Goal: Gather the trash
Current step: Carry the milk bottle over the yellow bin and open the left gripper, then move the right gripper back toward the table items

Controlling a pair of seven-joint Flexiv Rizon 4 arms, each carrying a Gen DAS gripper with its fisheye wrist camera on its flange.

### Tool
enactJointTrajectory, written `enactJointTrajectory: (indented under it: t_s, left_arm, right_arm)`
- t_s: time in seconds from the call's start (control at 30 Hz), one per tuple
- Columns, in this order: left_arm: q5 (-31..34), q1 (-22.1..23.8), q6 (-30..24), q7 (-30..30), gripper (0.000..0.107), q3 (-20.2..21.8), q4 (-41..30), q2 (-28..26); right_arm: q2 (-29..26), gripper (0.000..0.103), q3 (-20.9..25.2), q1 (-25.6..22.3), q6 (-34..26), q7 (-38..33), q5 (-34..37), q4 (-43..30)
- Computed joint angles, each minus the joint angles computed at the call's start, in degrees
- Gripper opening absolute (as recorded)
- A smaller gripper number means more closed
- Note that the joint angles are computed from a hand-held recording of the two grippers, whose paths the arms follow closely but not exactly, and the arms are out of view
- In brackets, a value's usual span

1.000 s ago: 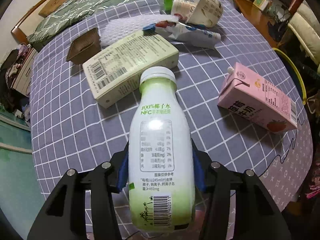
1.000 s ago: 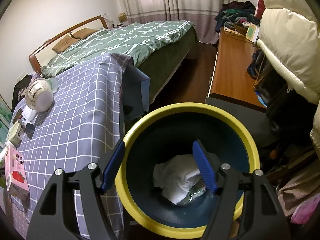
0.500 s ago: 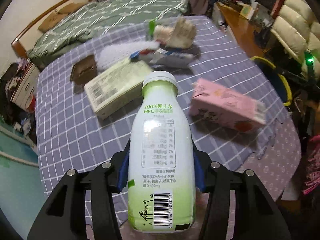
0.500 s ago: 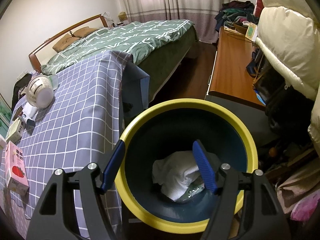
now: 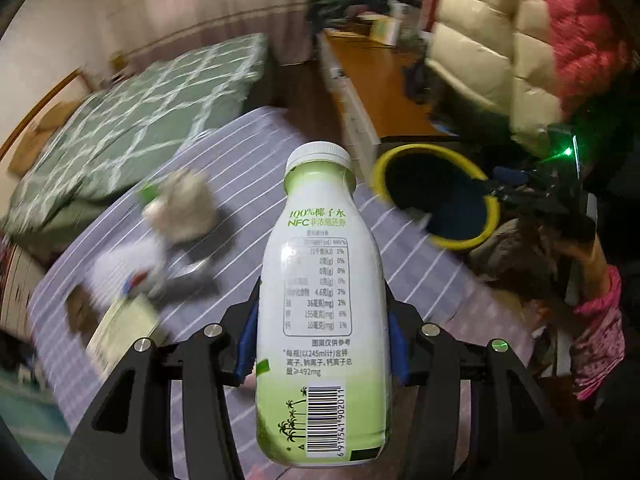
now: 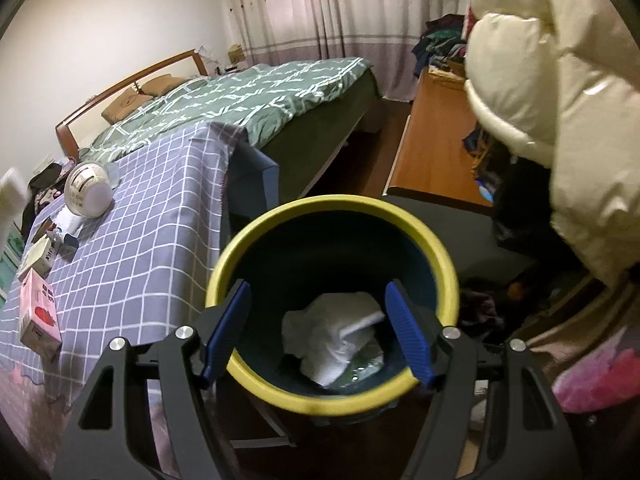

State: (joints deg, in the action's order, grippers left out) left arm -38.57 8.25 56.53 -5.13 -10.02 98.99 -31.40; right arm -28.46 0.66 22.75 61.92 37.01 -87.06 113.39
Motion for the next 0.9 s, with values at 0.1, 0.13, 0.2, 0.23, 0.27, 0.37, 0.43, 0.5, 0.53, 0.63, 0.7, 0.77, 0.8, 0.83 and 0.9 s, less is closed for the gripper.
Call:
enactJointTrajectory:
  t_s: [0.1,0.13,0.2,0.23,0.27,0.37,0.43,0.5,0.53,0.63,0.7,0.77,0.8,0.83,0.9]
  left_arm:
    - [2.1,-2.9,-1.7,-1.1,0.051,-1.0,-1.9,-1.5]
    - [2.6,-3.8,-1.6,-1.3,0.051,-1.2,-2.3,-2.1]
    - [4.7,-6.4,-1.5,-2.7,0.051,-1.5,-4.1,-3.8]
    - [5.7,-7.4,-1.5,-3.5,0.051,-1.6,-4.9,-4.6]
    - [6.9,-8.7,-1.8,-4.6,0.051,-1.6,-5.9,-5.6]
    - [10.1,-12.1,-3.0,-8.3,0.051,-1.7,-9.9,-8.8]
    - [11.4,-13.1,-4.3,-10.1,0.051,-2.0,-12.1,-10.5]
    - [12.7,-14.6,-5.7,-12.4,0.052,-2.0,-14.5,-12.3]
    - [13.2,-15.2,-5.1,-13.1,0.052,-2.1,-15.0,-12.9]
    - [13.4,-15.7,-1.0,-14.0,0.078,-3.2,-15.4,-14.2]
    - [11.4,-13.6,2.2,-12.5,0.085,-5.8,-13.2,-13.2]
    - [9.5,-11.5,1.6,-11.3,0.085,-7.5,-11.8,-11.8]
    - [7.5,-9.9,2.5,-10.0,0.085,-8.7,-10.3,-10.6]
    - [5.4,-8.4,3.6,-8.6,0.086,-9.9,-8.7,-9.5]
    - [-0.7,-3.9,5.6,-3.6,0.093,-13.2,-5.0,-6.9]
  right_arm:
    - [2.1,0.067,0.5,0.3,-2.1,0.5,0.0,2.4]
    - [2.9,0.067,0.8,0.4,-3.0,0.5,0.2,3.3]
    - [4.7,0.067,1.5,0.6,-5.2,0.8,0.8,5.2]
    - [5.5,0.067,2.0,0.6,-6.2,1.1,1.1,6.2]
    - [6.2,0.067,2.3,0.5,-6.7,1.6,1.1,7.0]
    - [7.9,0.067,3.4,0.3,-8.2,3.1,1.6,9.2]
    - [9.0,0.067,4.1,0.3,-9.4,3.5,2.7,10.5]
    - [9.9,0.067,4.7,0.4,-10.6,3.9,3.8,11.5]
    - [10.2,0.067,4.9,0.5,-11.1,4.2,4.1,11.9]
    - [11.1,0.067,5.3,0.5,-11.7,5.4,4.2,12.8]
    - [11.1,0.067,5.4,0.4,-11.7,5.5,4.1,12.8]
    - [10.6,0.067,5.4,0.4,-11.4,5.1,4.1,12.2]
    - [10.2,0.067,5.4,0.5,-11.1,4.8,4.0,11.8]
    - [9.8,0.067,5.3,0.5,-10.7,4.7,3.7,11.3]
    - [8.7,0.067,4.9,0.5,-9.6,4.5,3.0,10.2]
